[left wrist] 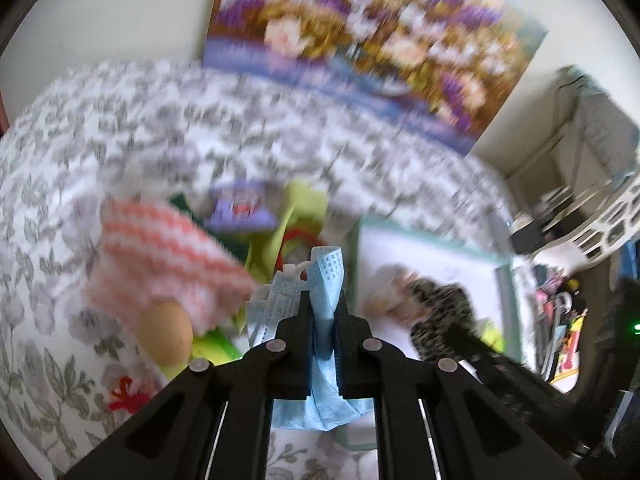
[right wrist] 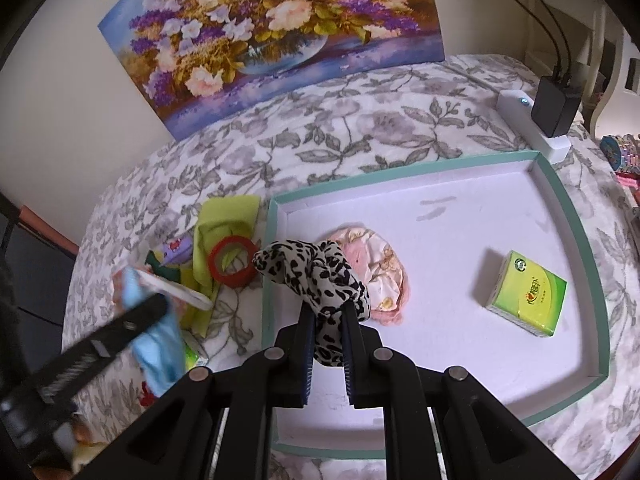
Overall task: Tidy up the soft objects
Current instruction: 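Lift both held items and carry them toward the white tray, then lower the mask and scrunchie into the tray and open both tools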
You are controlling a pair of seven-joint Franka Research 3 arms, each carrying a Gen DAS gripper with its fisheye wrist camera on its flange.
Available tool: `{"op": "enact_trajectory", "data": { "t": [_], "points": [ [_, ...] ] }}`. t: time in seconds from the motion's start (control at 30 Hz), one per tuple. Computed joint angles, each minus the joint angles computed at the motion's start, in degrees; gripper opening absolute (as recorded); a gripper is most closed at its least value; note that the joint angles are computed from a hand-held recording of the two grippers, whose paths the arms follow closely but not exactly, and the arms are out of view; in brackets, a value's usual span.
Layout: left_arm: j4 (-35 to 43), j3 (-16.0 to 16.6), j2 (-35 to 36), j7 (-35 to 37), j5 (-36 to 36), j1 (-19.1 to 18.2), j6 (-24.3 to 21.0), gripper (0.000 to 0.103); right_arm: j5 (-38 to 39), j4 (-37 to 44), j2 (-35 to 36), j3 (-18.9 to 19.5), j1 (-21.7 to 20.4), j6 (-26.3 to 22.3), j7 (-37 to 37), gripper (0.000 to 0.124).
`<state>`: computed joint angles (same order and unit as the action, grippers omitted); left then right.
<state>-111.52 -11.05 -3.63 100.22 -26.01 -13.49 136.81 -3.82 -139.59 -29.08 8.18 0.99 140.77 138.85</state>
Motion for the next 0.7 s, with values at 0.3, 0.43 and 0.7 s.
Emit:
{"op": "enact_trajectory", "data": {
  "t": [0.3,0.43,0.7],
  "points": [
    [-3.2,2.3,-5.3,14.0,-16.8,-3.4,10.7,0.008,-3.2,-1.7,-3.8,1.9,-2.9,3.4,3.5,0.013],
    [-3.9,2.4,-6.3,17.5,-19.4,-4.9,12.7,0.008,-4.2,-2.1,-5.0,2.3,-4.1,3.8,4.4,0.013],
    [-3.5,-0.2,-3.9,16.2,-12.5,-7.0,13.6,0.008,-4.0,-4.5,-5.4,0.8,-6.3,1.8,6.2,0.013]
  ]
}}
